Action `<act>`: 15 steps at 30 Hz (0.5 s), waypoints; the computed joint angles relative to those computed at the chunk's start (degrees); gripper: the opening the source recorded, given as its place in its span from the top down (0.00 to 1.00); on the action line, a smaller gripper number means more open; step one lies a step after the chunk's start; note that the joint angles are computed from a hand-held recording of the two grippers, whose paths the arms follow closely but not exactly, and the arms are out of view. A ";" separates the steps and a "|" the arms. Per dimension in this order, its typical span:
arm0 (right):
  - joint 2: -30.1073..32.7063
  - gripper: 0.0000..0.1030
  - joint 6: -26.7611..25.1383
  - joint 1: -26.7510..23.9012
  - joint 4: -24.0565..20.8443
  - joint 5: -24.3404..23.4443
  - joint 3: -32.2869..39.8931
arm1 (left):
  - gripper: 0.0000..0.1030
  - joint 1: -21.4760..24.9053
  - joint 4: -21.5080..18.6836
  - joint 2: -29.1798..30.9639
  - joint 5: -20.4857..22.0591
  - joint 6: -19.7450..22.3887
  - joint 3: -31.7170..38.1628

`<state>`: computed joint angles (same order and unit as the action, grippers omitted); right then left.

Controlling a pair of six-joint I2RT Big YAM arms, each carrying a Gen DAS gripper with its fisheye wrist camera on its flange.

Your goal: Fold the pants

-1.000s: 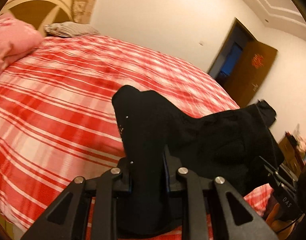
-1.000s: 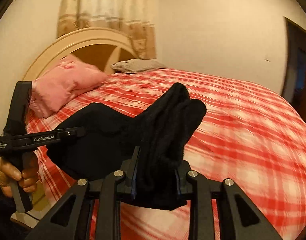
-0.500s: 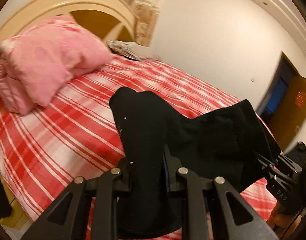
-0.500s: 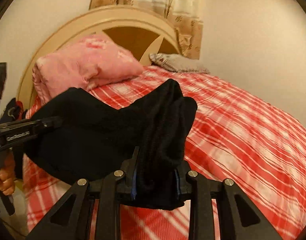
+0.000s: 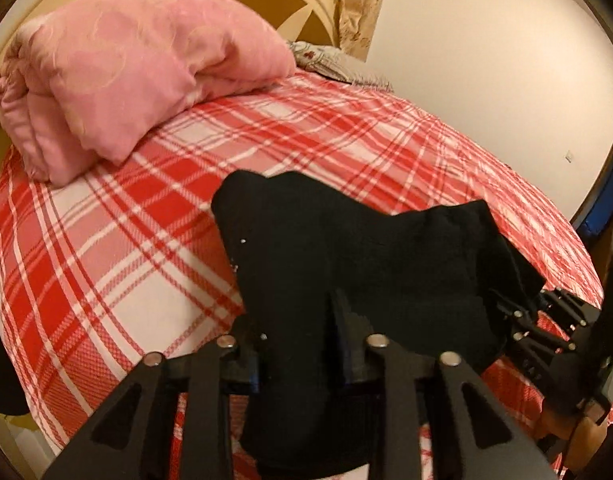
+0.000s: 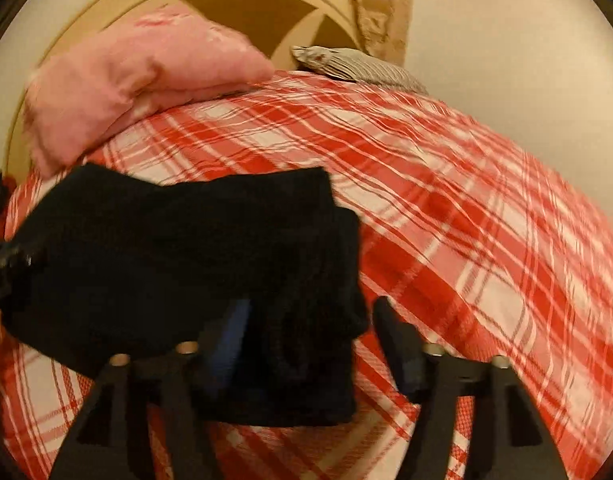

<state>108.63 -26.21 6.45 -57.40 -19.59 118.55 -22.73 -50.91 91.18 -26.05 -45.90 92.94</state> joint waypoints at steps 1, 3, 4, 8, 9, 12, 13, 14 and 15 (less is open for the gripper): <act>0.50 0.33 0.91 -0.47 -1.45 -1.42 1.11 | 0.57 -0.12 -0.61 0.09 -0.66 -0.08 0.24; 0.42 0.33 2.03 -1.24 -3.45 -2.81 1.84 | 0.42 -0.41 -1.96 0.23 -2.35 0.04 0.53; -0.07 0.33 2.62 -1.88 -4.13 -3.61 1.65 | 0.32 -0.63 -3.56 0.26 -3.88 -0.27 0.87; -3.73 0.33 6.96 -3.65 -1.83 -2.62 -2.20 | 0.09 -0.24 -7.00 -1.35 -5.53 -1.88 0.04; -6.15 0.34 8.37 -3.59 1.57 -0.04 -5.21 | 0.04 -0.18 -7.81 -2.41 -6.32 -2.53 -0.81; -10.05 0.58 9.60 -3.17 6.58 -1.41 -9.21 | 0.03 -0.65 -9.04 -5.27 -7.68 -3.93 -3.59; -10.13 0.61 9.07 -2.61 5.93 -1.97 -8.80 | 0.03 -0.95 -9.77 -5.81 -8.03 -4.21 -3.98; -9.98 0.62 7.94 -1.65 5.02 -1.81 -8.32 | 0.03 -1.36 -10.77 -6.10 -9.08 -4.65 -4.01; -9.83 0.65 6.36 -0.54 4.46 -1.30 -8.23 | 0.03 -2.07 -12.10 -6.20 -11.09 -5.11 -3.69</act>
